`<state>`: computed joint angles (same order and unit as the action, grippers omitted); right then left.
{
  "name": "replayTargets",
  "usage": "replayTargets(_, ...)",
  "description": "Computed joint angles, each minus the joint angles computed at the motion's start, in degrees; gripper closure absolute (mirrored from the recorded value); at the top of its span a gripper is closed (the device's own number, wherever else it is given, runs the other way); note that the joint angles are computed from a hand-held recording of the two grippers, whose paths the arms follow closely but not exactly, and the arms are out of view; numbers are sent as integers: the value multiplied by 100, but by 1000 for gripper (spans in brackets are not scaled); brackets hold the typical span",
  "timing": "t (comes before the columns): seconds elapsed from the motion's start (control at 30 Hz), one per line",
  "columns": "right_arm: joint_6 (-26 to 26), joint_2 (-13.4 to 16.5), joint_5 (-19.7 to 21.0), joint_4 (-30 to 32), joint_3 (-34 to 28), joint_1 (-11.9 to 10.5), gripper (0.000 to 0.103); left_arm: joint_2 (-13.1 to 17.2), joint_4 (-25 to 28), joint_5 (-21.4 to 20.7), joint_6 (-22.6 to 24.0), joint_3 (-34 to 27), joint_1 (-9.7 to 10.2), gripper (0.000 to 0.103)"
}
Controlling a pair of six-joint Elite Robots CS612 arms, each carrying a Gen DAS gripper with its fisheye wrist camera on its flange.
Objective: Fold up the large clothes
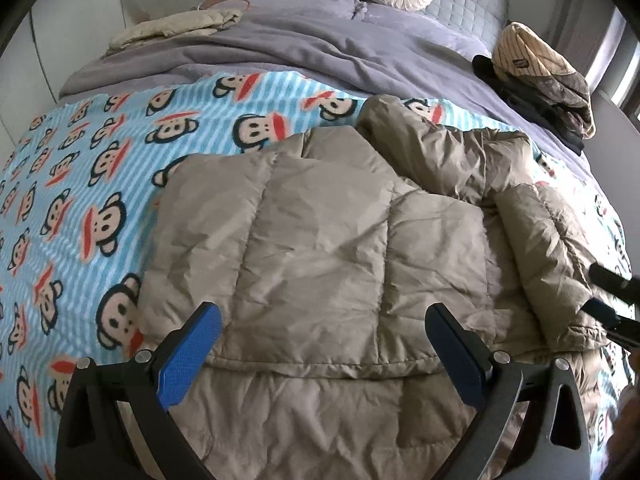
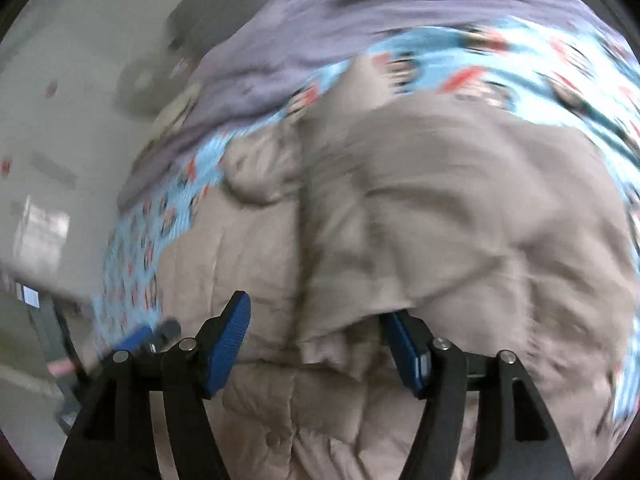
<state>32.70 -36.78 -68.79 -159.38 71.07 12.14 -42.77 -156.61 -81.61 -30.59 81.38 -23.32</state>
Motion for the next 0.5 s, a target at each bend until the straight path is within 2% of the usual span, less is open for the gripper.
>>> replayTargets(0.1, 654, -49, -257, -200, 105, -109, 33, 9, -20, -119, -98, 4, 41, 1)
replayTargets(0.17, 844, -13, -379, -282, 50, -134, 38, -1, -127, -211, -168, 46, 79, 1)
replayTargets(0.23, 812, 51, -458, -295, -91, -123, 77, -14, -293, -364, -244, 103, 136, 1)
replayTargets(0.3, 462, 123, -434, -294, -290, -60, 83, -29, -517, -637, -359, 175, 224, 1)
replayTargets(0.4, -301, 247, -243, -189, -646, 104, 83, -41, -751, -946, -489, 236, 334, 1)
replayTargets(0.5, -1182, 373, 59, 193, -1008, 314, 83, -52, -1035, -1265, -645, 288, 447, 1)
